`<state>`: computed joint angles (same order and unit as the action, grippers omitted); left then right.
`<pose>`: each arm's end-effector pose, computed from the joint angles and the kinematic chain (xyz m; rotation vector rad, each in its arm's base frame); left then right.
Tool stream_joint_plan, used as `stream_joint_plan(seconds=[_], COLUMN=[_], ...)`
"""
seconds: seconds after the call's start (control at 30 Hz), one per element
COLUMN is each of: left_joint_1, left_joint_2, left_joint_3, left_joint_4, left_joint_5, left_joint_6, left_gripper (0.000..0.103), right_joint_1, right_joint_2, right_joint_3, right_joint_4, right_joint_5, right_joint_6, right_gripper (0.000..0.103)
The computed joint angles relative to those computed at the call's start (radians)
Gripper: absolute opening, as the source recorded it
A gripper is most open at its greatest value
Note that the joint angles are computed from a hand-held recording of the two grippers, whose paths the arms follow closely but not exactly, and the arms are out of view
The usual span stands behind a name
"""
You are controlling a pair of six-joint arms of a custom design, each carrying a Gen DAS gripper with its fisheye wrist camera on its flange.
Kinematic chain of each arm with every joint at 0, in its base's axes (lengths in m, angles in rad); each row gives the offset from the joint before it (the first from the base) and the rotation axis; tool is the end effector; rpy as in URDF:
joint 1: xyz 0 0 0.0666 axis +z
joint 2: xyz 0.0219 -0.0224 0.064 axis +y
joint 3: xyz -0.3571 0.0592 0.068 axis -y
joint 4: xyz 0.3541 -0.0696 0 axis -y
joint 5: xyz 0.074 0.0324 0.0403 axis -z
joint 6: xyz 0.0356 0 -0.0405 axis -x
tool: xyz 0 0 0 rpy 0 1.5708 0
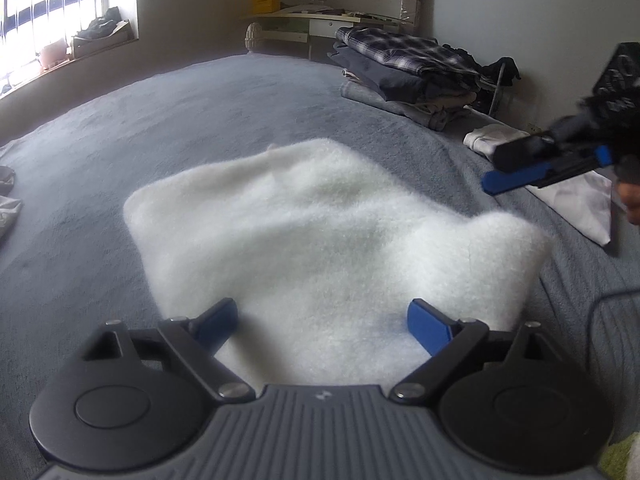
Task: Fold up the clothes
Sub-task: 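Open the right tool and press it along the folded sweater ridge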
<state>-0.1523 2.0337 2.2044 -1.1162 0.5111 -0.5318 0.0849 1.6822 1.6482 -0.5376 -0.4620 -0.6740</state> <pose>0.6422 -0.1166 0.3946 0.9955 2.1921 -0.4692 0.5686 0.0639 0.4084 0.3691 2.1913 0.9271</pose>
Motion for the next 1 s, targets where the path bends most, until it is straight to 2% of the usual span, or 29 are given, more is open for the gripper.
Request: stream_joint_plan(seconds=[0.03, 0.13, 0.27, 0.4, 0.5, 0.53, 0.57, 0.6, 0.63, 0.7, 0.73, 0.83, 0.87, 0.9, 0.93, 0.97, 1.0], left_joint_1=[0.000, 0.001, 0.002, 0.004, 0.003, 0.002, 0.000, -0.002, -0.004, -0.007, -0.008, -0.012, -0.013, -0.013, -0.013, -0.013, -0.013], left_joint_2=[-0.001, -0.011, -0.033, -0.078, -0.098, -0.103, -0.106, -0.108, -0.110, -0.112, -0.111, -0.125, -0.129, -0.131, -0.131, -0.130, -0.130], left_joint_3=[-0.001, -0.013, -0.044, -0.113, -0.143, -0.150, -0.155, -0.161, -0.167, -0.174, -0.176, -0.208, -0.218, -0.222, -0.222, -0.222, -0.223], left_joint_4=[0.002, 0.010, 0.023, 0.079, 0.094, 0.096, 0.097, 0.098, 0.100, 0.099, 0.098, 0.129, 0.139, 0.144, 0.145, 0.145, 0.145], left_joint_5=[0.000, 0.000, -0.005, -0.009, 0.001, 0.003, 0.004, 0.003, 0.001, -0.001, -0.001, -0.009, -0.013, -0.013, -0.014, -0.013, -0.013], left_joint_6=[0.001, 0.004, 0.000, -0.027, -0.043, -0.049, -0.055, -0.061, -0.067, -0.073, -0.074, -0.083, -0.087, -0.088, -0.086, -0.086, -0.086], left_gripper=[0.093, 0.093, 0.093, 0.093, 0.093, 0.093, 0.093, 0.093, 0.093, 0.093, 0.093, 0.093, 0.093, 0.093, 0.093, 0.094, 0.094], right_joint_1=[0.008, 0.015, 0.010, 0.014, 0.022, 0.024, 0.026, 0.028, 0.030, 0.033, 0.030, 0.018, 0.012, 0.004, -0.005, -0.012, -0.015], right_joint_2=[-0.011, -0.021, -0.005, 0.034, 0.045, 0.044, 0.038, 0.030, 0.022, 0.013, 0.003, -0.033, -0.049, -0.055, -0.057, -0.049, -0.035], right_joint_3=[-0.001, -0.004, 0.002, 0.060, 0.085, 0.084, 0.074, 0.060, 0.044, 0.035, 0.014, -0.062, -0.096, -0.113, -0.125, -0.121, -0.105], right_joint_4=[-0.011, -0.008, 0.003, -0.085, -0.138, -0.138, -0.128, -0.116, -0.105, -0.153, -0.138, -0.057, 0.000, 0.035, 0.063, 0.061, 0.044], right_joint_5=[0.001, -0.022, -0.065, -0.105, -0.097, -0.094, -0.090, -0.083, -0.075, -0.024, -0.019, -0.021, -0.021, -0.022, -0.023, -0.025, -0.026], right_joint_6=[0.020, -0.012, -0.126, -0.135, -0.109, -0.100, -0.086, -0.070, -0.054, -0.018, -0.040, -0.135, -0.176, -0.216, -0.255, -0.284, -0.297], right_gripper=[0.043, 0.043, 0.043, 0.043, 0.043, 0.041, 0.030, 0.015, 0.014, 0.013, 0.013, 0.017, 0.018, 0.022, 0.029, 0.045, 0.054])
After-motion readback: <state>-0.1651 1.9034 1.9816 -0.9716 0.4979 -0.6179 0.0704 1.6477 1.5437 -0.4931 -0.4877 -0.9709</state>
